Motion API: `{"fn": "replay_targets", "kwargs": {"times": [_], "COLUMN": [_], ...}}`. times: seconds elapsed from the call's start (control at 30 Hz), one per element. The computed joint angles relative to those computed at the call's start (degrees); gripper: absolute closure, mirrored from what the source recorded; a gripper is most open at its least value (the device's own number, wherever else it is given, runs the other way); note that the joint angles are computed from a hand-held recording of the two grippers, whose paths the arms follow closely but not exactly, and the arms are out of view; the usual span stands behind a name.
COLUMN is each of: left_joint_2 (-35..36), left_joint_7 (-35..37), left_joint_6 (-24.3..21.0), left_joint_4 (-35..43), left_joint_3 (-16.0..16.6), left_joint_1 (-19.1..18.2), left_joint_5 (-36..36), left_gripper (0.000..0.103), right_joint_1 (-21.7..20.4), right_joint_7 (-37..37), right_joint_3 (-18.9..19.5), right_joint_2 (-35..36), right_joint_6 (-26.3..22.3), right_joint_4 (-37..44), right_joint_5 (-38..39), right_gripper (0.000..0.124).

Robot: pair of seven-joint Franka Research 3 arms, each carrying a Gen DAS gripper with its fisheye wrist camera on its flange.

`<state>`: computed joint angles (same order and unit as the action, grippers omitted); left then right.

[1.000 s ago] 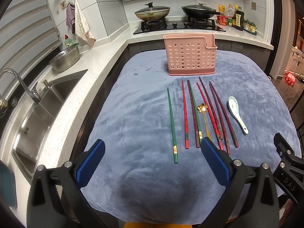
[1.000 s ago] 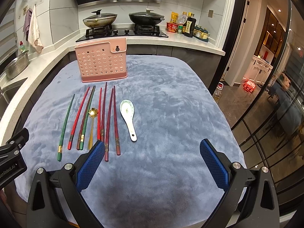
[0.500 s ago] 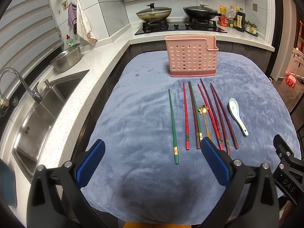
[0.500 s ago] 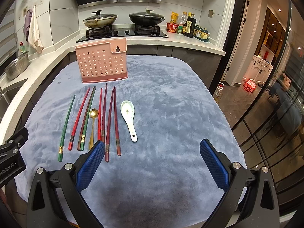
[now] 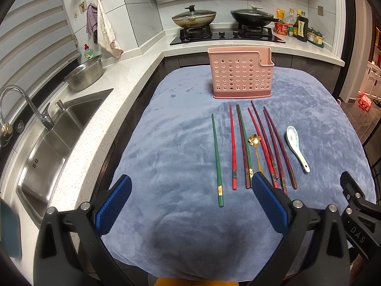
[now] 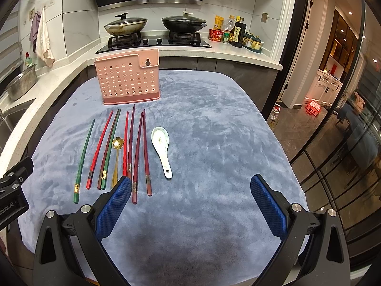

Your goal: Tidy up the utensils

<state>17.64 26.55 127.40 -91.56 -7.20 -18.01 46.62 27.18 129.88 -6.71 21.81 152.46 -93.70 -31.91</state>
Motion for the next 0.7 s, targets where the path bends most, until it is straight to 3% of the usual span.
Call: {"fn": "replay_targets", "kwargs": {"times": [0.7], "left_joint_2": [-0.58], "left_joint_7": [0.22], "left_joint_6": [-0.17], "left_joint_4": [-0.49], "left_joint_3": [-0.07], "left_joint_1": [0.44], "left_joint_5": [-0.72], "left_gripper": [0.007], "right_joint_1": [0.11], "right_joint_7": [0.11], "right_joint_3": [-0.04], "right_joint_2": [0.12], "right_joint_6": [-0.05], "right_joint_4": [0.17], "right_joint_5": [0.02], "right_gripper": [0.028]}}
